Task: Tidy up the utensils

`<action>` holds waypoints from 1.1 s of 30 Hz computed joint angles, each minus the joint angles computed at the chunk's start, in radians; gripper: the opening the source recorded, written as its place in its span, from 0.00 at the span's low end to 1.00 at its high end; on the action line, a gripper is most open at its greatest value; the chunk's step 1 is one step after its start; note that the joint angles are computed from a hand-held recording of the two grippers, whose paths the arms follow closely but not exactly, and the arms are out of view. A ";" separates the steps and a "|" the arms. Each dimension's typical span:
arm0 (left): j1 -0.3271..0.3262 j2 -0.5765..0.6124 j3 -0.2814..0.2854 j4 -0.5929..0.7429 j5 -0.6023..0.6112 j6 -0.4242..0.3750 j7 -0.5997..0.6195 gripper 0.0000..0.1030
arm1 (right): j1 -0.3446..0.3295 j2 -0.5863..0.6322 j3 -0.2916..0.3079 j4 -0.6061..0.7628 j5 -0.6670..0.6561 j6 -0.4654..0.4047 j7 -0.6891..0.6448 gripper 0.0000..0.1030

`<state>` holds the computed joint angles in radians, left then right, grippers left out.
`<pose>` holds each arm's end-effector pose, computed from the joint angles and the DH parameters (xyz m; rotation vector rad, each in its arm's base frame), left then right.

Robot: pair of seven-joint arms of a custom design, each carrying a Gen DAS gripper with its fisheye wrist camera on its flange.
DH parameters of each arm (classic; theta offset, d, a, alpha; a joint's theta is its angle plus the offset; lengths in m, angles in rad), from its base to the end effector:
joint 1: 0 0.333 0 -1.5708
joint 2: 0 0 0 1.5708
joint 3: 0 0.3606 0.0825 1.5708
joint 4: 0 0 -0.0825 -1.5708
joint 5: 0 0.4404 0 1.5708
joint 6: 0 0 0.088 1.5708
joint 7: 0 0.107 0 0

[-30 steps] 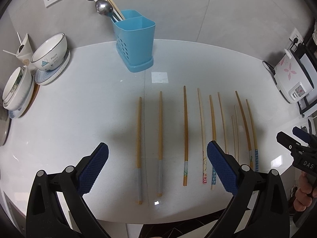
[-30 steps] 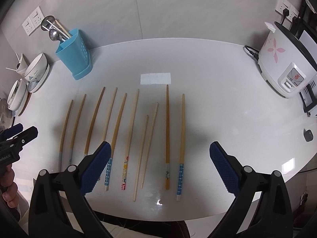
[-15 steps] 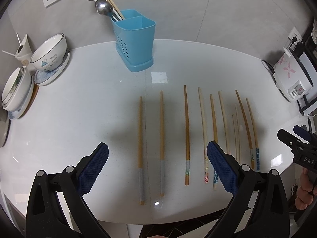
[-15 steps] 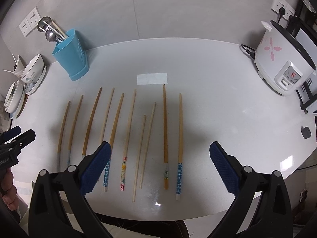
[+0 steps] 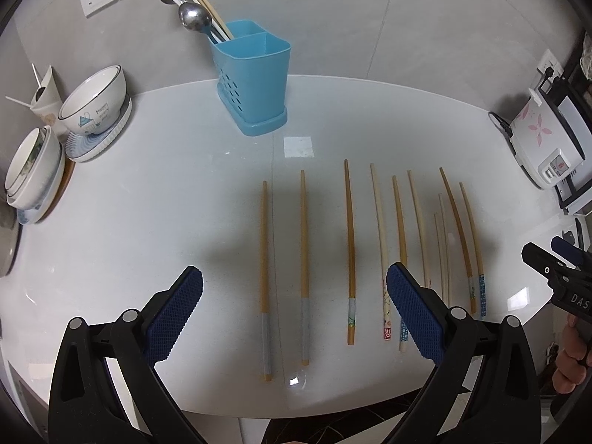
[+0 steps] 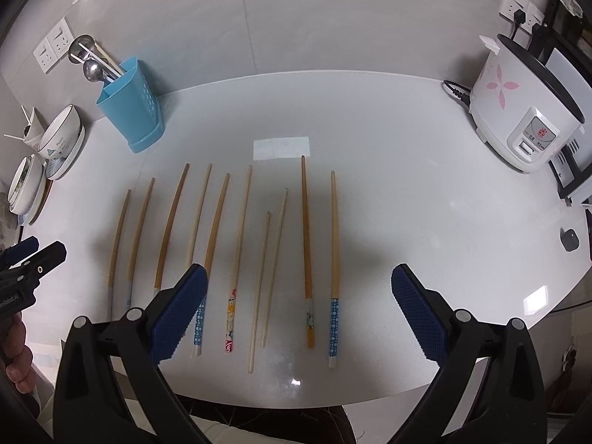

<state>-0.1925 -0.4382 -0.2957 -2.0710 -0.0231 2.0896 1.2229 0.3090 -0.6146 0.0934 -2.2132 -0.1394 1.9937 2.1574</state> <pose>0.4265 -0.2619 0.6812 -1.8667 2.1364 -0.5357 0.3901 0.1692 0.6802 -1.8124 2.1250 -0.4213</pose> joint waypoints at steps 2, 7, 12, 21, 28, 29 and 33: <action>-0.002 -0.001 0.001 -0.001 0.000 0.005 0.003 0.94 | -0.002 -0.002 0.001 0.000 -0.002 -0.001 0.002 0.93; -0.002 0.000 0.002 0.000 -0.001 0.007 0.005 0.94 | -0.001 -0.004 0.004 0.000 -0.003 0.001 0.007 0.93; -0.001 0.001 0.004 0.000 -0.002 0.008 0.007 0.94 | 0.000 -0.003 0.006 0.000 -0.006 0.002 0.010 0.93; 0.011 0.012 0.012 -0.002 0.005 0.003 0.018 0.94 | 0.005 0.029 0.007 0.014 -0.003 0.001 0.009 0.86; 0.029 0.042 0.032 -0.014 0.005 -0.002 0.028 0.94 | 0.022 0.090 0.002 0.029 0.021 -0.016 -0.018 0.68; 0.030 0.047 0.033 -0.016 0.006 -0.001 0.033 0.94 | 0.024 0.100 -0.002 0.030 0.031 -0.018 -0.023 0.65; 0.034 0.072 0.044 -0.025 -0.001 -0.006 0.052 0.92 | 0.028 0.143 -0.011 0.036 0.061 -0.037 -0.039 0.53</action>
<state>-0.1588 -0.3659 -0.2521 -2.0955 -0.0237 2.0833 1.2744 0.3370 -0.4721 0.0820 -2.1772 -0.0788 1.9567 2.1183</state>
